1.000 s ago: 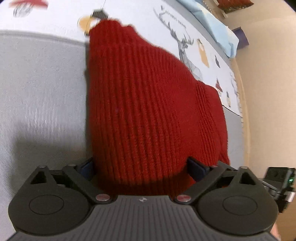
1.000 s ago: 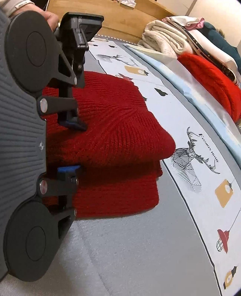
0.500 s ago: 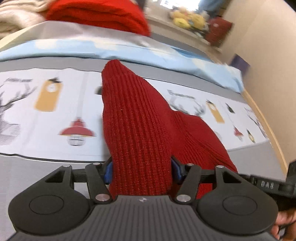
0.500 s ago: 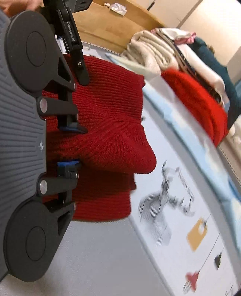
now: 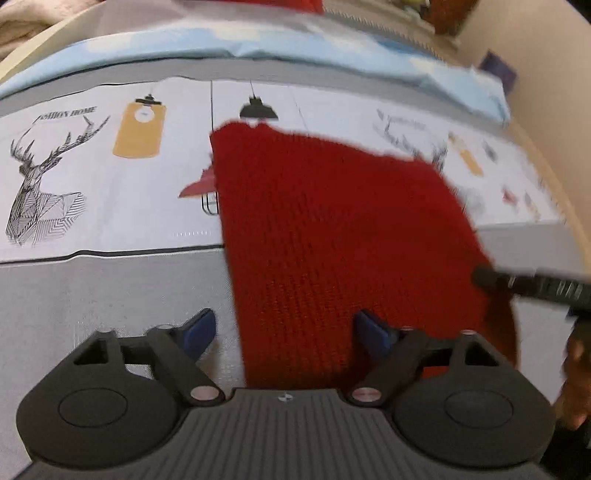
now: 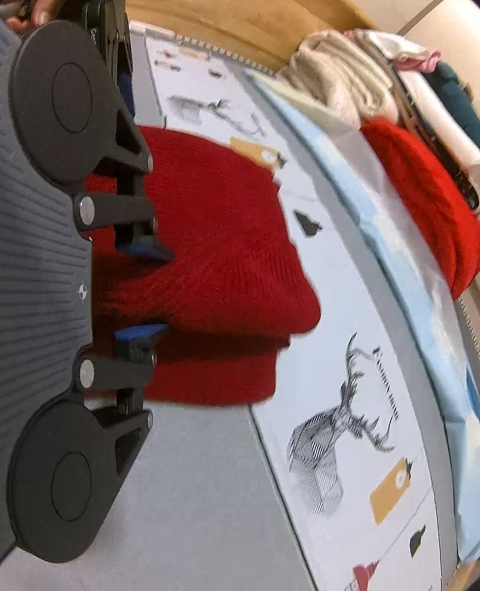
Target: Fold small clothes
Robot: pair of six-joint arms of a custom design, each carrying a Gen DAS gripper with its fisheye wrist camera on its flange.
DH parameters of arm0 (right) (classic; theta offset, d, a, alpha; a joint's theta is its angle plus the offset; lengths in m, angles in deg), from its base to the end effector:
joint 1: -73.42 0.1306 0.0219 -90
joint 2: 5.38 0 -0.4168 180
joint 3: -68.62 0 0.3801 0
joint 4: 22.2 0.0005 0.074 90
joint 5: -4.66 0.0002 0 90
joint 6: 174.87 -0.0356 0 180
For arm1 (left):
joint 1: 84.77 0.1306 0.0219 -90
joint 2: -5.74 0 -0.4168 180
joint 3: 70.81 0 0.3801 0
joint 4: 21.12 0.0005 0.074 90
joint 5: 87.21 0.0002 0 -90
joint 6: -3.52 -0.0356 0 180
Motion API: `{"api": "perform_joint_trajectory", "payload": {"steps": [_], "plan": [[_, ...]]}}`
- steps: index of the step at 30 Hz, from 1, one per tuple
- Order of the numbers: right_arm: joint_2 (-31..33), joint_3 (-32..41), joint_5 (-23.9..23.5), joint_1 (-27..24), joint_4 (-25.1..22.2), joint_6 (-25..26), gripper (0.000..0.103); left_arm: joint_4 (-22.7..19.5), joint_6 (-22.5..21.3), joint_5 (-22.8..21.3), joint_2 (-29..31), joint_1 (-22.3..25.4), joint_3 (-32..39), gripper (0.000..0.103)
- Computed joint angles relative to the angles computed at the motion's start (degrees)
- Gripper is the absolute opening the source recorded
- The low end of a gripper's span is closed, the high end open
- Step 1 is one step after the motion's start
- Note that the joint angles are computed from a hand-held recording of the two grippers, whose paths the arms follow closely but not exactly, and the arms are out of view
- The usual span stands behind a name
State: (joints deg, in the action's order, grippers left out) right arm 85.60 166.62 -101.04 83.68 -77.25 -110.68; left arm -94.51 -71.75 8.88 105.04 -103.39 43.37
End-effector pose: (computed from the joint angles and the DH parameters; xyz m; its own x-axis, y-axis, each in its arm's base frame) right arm 0.4693 0.0942 0.5132 -0.8108 0.2792 -0.5144 0.0039 0.8814 0.4723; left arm 0.4853 -0.1680 0.5461 -0.8756 0.0282 -0.4822 0.1524 0.9635 -0.2203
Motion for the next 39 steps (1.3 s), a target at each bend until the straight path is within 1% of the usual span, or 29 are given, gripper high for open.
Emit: {"api": "perform_joint_trajectory", "payload": {"steps": [2,3,4,5,6,7,8,9,10,11,13,14,16,17,18,19,20,21,22,24,26,28,30,33,34,35,36,37,39], "plan": [[-1.06,-0.47,0.59,0.19,-0.57,-0.44,0.043,1.89,0.82,1.78,-1.92,0.07,-1.09,0.077],[-1.65,-0.77,0.49,0.24,-0.85,-0.48,0.043,3.04,0.27,3.20,-2.96,0.05,-2.17,0.078],[-2.15,-0.92,0.57,0.27,-1.35,-0.12,0.043,2.21,-1.05,4.00,-3.06,-0.13,-2.50,0.079],[-2.53,-1.05,0.76,0.35,-1.98,0.70,0.044,-0.61,-2.27,2.73,-2.06,-0.84,-1.82,0.079],[-2.45,-0.82,1.24,0.53,-3.48,2.00,0.047,-3.89,-3.18,0.07,-0.65,-1.86,-0.90,0.083],[-1.98,-0.17,2.19,0.76,-6.11,3.61,0.052,-7.06,-4.49,-3.35,0.29,-2.85,-1.04,0.091],[-1.21,0.58,3.62,1.05,-9.31,5.16,0.056,-7.36,-5.13,-5.20,0.17,-3.38,-1.94,0.093],[-0.72,0.97,4.86,1.21,-11.96,5.86,0.064,-6.30,-5.32,-7.35,-0.75,-4.19,-3.03,0.094],[-0.70,0.90,5.58,1.10,-13.58,5.73,0.066,-5.37,-5.18,-8.83,-1.53,-4.87,-3.33,0.094],[-1.23,0.58,5.49,0.89,-13.89,5.59,0.066,-4.23,-5.11,-10.44,-2.58,-5.60,-3.69,0.094],[-2.98,0.25,7.67,1.51,-13.29,6.78,0.066,-0.71,-5.53,-13.15,-5.37,-6.79,-5.16,0.094],[-4.18,-0.05,9.94,2.27,-12.63,8.22,0.065,1.33,-5.86,-14.34,-7.09,-7.42,-5.80,0.095],[-7.15,-1.01,15.21,4.27,-10.36,11.47,0.065,4.38,-5.96,-16.68,-9.46,-8.68,-6.13,0.102],[-8.60,-1.53,17.02,5.08,-8.83,12.47,0.065,5.74,-5.53,-18.51,-10.69,-9.60,-6.17,0.102],[-10.21,-2.32,18.80,5.79,-6.75,13.20,0.068,7.57,-5.20,-20.43,-12.13,-10.54,-6.56,0.102],[-12.13,-3.33,20.86,6.53,-4.14,13.72,0.076,9.71,-4.76,-22.64,-13.89,-11.73,-7.33,0.102],[-13.83,-4.32,22.32,7.17,-2.08,13.85,0.081,11.88,-4.29,-24.83,-15.38,-12.95,-8.04,0.102],[-15.59,-5.33,23.77,7.66,0.07,13.69,0.089,14.34,-3.57,-27.07,-17.39,-14.29,-9.44,0.102],[-17.51,-6.43,25.50,8.25,2.04,13.02,0.094,15.46,-2.57,-28.58,-18.68,-15.30,-9.90,0.102],[-21.02,-8.27,27.12,9.18,4.61,11.85,0.099,13.83,1.63,-31.62,-20.82,-18.95,-9.91,0.102],[-24.30,-10.15,27.85,10.08,6.10,11.49,0.102,10.33,5.97,-33.58,-22.32,-21.94,-10.37,0.102],[-27.15,-11.88,30.26,11.91,6.59,11.19,0.102,6.98,10.91,-35.40,-23.59,-25.05,-11.86,0.102],[-29.72,-13.91,32.57,14.06,6.13,10.21,0.102,5.82,14.54,-37.53,-25.34,-28.77,-14.89,0.102],[-33.17,-17.89,35.65,17.77,4.09,7.91,0.102,7.02,17.38,-41.47,-26.88,-33.49,-20.36,0.102],[-33.41,-18.48,35.46,18.16,2.88,6.58,0.102,6.24,17.50,-41.01,-26.53,-33.72,-21.12,0.102],[-33.19,-18.31,34.98,18.53,1.64,5.40,0.102,4.42,17.95,-40.54,-25.63,-33.94,-20.76,0.102],[-33.26,-18.34,35.92,20.07,1.67,4.77,0.102,5.02,18.51,-41.17,-25.19,-33.83,-20.46,0.102],[-33.03,-18.63,36.92,20.59,2.78,5.95,0.102,7.53,18.53,-42.60,-25.49,-33.66,-21.25,0.102],[-32.11,-18.84,39.78,21.99,3.64,8.43,0.102,10.20,16.22,-43.77,-25.21,-32.75,-22.06,0.102]]}}
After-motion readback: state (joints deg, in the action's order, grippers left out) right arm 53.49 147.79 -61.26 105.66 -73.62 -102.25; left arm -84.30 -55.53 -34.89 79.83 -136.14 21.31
